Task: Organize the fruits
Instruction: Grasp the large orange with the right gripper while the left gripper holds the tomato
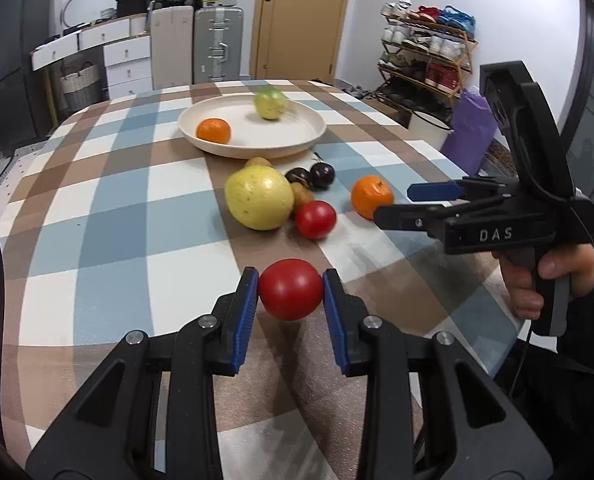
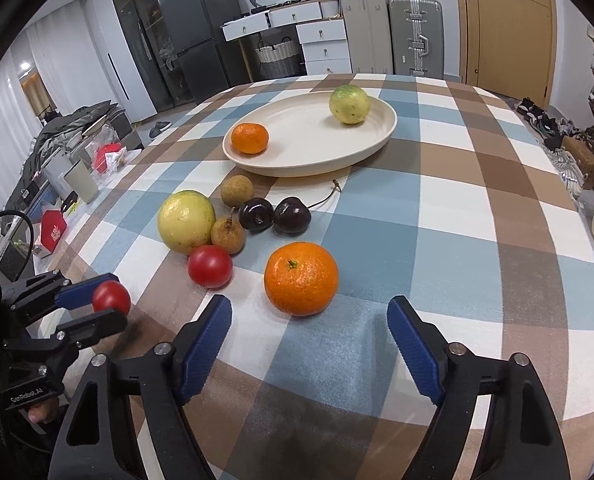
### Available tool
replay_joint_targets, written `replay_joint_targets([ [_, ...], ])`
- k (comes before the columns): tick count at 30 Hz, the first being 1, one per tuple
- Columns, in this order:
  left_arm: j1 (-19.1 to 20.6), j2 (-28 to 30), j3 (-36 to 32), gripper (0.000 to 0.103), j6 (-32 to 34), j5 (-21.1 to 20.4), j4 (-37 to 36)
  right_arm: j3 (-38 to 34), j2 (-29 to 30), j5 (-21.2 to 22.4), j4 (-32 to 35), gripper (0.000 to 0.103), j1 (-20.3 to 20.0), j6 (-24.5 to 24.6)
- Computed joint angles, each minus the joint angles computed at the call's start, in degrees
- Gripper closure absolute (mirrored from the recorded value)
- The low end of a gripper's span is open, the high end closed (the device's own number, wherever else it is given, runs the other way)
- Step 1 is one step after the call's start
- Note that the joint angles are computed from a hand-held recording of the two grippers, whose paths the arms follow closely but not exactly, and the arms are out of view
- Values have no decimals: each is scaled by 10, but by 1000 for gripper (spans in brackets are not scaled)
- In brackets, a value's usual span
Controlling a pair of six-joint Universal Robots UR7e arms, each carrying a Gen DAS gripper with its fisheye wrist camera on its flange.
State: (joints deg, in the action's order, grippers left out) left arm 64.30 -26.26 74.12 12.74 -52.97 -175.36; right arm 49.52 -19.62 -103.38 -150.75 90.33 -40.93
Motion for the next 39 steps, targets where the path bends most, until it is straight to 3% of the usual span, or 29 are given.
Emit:
replay_joint_targets([
  [13,1,15,-43,73,-18,60,13,-82,44,-1,65,37,5,12],
  [25,4,32,-91,73,-37,78,32,-84,42,4,70,61,3,15],
  [39,1,74,-178,73,-41,115,66,-51,19,25,64,62,-1,5],
])
